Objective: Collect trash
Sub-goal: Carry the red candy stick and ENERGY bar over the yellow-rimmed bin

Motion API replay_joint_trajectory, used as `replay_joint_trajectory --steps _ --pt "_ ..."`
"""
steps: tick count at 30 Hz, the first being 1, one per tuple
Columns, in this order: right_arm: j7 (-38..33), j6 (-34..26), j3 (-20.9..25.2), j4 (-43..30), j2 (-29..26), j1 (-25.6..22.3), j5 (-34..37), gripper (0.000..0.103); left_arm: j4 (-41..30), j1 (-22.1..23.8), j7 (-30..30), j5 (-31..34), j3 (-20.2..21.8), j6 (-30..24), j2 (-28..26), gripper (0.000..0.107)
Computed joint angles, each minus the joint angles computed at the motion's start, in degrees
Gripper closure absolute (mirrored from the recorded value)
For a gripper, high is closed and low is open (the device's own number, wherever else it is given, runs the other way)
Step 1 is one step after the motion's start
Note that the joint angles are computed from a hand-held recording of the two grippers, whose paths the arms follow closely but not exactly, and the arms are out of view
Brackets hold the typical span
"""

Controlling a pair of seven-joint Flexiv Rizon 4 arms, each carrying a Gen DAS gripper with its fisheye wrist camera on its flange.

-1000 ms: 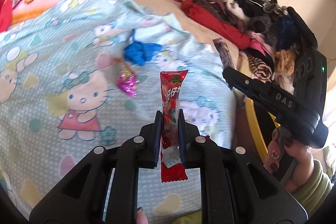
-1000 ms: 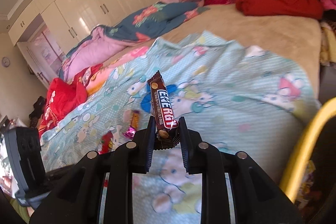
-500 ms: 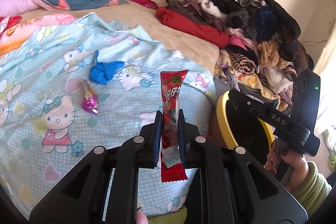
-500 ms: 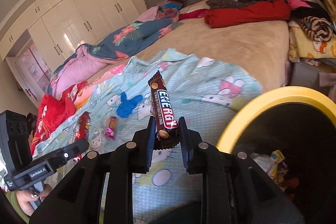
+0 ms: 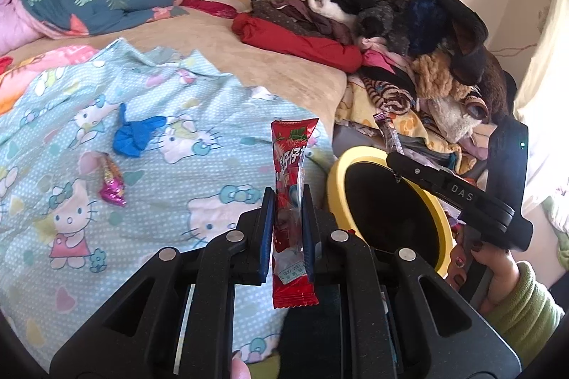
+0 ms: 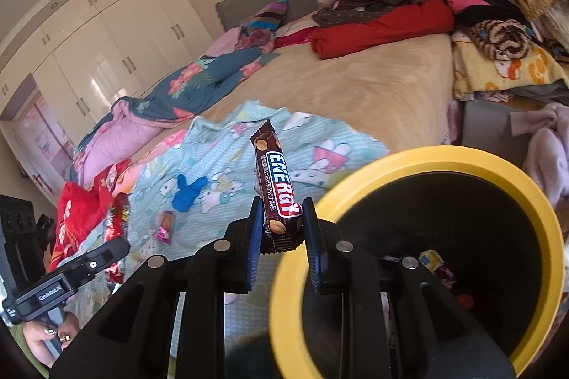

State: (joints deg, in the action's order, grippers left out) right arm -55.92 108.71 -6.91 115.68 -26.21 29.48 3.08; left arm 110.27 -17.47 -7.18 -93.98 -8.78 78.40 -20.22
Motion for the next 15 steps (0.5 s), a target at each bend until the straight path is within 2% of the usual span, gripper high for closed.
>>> replay_joint_trajectory --steps 9,15 --pt "1.2 0.2 0.8 3.2 1.6 -3.6 1.3 0.081 -0.2 -1.3 0.3 2.2 -1.3 -0.2 -0.2 0.098" --pt "3.0 1.0 3.9 5.1 2.2 -8.6 0.8 0.081 -0.6 -2.1 0.2 3.5 -2.3 0.1 -0.7 0.098"
